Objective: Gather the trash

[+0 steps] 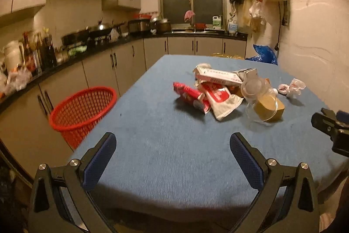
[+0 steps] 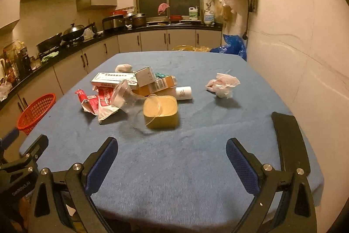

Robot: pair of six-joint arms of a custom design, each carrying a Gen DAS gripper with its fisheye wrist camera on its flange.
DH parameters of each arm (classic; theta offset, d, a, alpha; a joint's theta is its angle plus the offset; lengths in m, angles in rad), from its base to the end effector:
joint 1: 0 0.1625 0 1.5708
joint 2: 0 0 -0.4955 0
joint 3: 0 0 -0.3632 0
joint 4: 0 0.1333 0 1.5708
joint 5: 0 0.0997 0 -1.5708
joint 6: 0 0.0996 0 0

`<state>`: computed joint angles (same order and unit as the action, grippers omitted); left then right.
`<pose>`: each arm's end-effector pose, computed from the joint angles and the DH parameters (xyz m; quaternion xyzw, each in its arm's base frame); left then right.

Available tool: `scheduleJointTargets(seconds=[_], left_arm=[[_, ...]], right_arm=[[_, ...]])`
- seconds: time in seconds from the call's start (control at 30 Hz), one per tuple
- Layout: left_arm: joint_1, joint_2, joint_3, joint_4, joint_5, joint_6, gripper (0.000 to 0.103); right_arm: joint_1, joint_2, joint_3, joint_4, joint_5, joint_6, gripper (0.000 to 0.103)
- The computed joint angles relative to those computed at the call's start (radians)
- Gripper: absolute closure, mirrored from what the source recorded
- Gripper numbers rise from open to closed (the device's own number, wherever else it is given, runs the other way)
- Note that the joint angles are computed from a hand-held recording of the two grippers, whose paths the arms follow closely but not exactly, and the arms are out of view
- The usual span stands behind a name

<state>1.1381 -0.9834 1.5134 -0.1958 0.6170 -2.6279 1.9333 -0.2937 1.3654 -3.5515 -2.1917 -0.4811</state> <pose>-0.0609 -0.6435 0.2783 0.0931 0.7657 -0.4994 0.3946 0.3447 -0.6963 0.0159 0.2279 -0.8355 0.4010 0.2988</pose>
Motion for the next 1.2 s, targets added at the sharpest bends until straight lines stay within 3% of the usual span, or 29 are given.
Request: scheduleJointTargets(seconds=[0.2, 1.2], left_arm=[[-0.004, 0.032, -0.033, 0.107, -0.010, -0.071, 0.000], [-0.008, 0.050, -0.047, 0.120, -0.013, -0.071, 0.000]], right_arm=[[0.007, 0.006, 0.014, -0.070, -0.031, -0.047, 0.002], [-0.003, 0.023, 0.010, -0.081, -0.039, -0.099, 0.002]])
